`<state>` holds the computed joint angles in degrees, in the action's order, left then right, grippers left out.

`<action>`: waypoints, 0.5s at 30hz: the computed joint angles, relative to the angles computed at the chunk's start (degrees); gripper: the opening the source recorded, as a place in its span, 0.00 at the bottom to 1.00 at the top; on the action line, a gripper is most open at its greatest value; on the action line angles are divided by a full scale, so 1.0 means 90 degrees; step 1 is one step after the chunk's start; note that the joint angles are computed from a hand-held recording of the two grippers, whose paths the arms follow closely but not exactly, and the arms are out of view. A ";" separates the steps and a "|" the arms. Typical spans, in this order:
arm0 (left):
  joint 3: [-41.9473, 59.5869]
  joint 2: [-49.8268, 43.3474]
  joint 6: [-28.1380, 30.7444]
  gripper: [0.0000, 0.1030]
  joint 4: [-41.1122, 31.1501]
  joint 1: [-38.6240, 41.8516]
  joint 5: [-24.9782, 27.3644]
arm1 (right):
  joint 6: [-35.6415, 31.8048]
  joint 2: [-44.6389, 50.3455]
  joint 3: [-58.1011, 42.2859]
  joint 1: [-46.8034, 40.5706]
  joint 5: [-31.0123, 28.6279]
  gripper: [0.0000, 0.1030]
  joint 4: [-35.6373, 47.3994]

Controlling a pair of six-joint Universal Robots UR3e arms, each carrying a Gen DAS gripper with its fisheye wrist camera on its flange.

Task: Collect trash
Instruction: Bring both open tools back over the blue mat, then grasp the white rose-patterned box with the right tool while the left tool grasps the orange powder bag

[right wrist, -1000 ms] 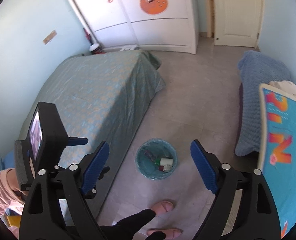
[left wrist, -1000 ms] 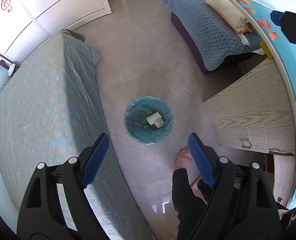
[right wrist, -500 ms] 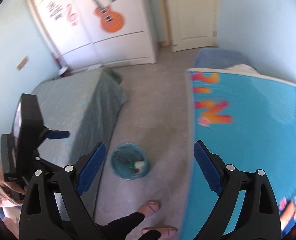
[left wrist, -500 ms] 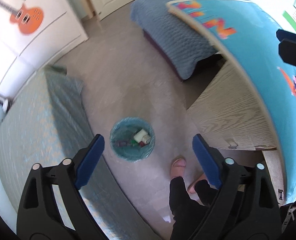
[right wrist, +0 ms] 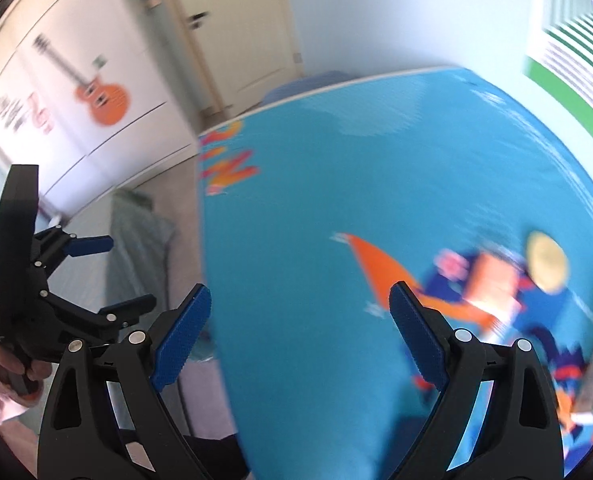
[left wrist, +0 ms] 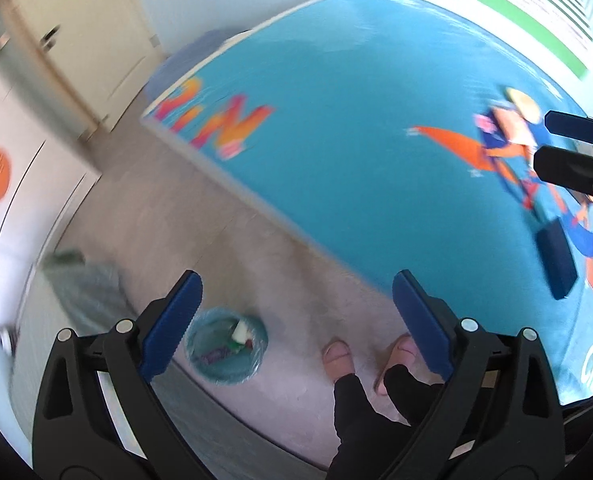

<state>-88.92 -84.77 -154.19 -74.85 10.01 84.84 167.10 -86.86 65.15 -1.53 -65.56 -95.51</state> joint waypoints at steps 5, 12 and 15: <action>0.0673 -0.0673 -0.0106 0.91 -0.0007 -0.1048 0.0139 | -0.0304 -0.1322 0.1185 -0.1421 0.0133 0.87 0.0259; 0.2020 -0.1841 -0.0400 0.91 -0.0167 -0.2350 0.0330 | -0.1393 -0.2544 0.1929 -0.3828 0.0454 0.87 0.1248; 0.2470 -0.2188 -0.0520 0.91 -0.0266 -0.2719 0.0342 | -0.1972 -0.2892 0.2065 -0.4764 0.0663 0.87 0.1763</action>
